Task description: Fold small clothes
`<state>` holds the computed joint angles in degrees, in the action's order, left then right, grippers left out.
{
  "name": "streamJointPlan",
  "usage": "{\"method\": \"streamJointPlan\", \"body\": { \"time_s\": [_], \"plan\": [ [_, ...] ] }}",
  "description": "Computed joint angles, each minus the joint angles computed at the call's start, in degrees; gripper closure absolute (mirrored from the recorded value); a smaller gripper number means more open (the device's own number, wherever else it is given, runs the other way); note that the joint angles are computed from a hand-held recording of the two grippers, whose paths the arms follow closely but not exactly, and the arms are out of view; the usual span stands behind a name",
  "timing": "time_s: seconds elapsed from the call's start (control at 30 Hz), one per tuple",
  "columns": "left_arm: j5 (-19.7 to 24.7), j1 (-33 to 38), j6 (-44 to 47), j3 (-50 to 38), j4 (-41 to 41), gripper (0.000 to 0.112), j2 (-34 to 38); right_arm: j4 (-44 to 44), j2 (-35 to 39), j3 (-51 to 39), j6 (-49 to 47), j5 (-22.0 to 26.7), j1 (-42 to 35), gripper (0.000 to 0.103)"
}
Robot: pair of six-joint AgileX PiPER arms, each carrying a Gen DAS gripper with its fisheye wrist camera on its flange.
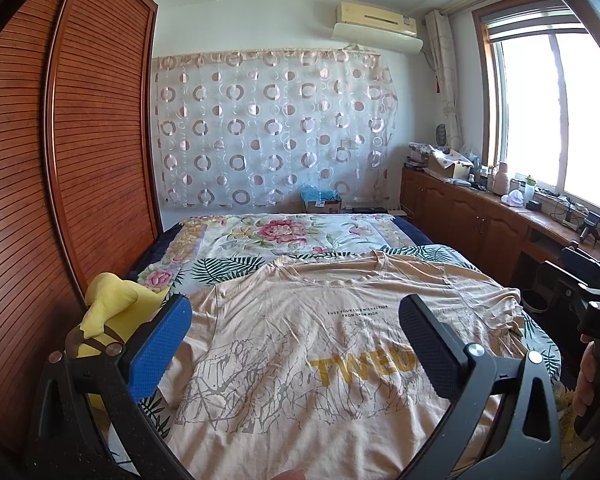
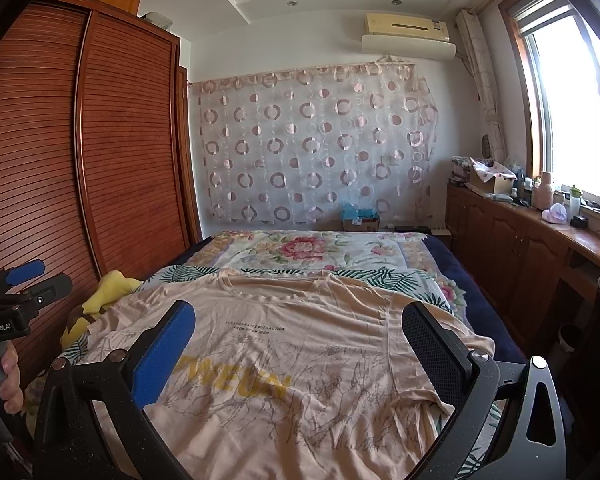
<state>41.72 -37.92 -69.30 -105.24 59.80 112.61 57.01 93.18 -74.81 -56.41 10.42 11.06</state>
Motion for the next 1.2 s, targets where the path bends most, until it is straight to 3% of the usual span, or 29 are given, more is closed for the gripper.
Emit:
{"method": "streamJointPlan", "body": {
  "time_s": [1.2],
  "plan": [
    [1.3, -0.8, 0.3, -1.1, 0.7, 0.009, 0.2, 2.7, -0.3, 0.4, -2.6, -0.1, -0.2, 0.000]
  ]
}}
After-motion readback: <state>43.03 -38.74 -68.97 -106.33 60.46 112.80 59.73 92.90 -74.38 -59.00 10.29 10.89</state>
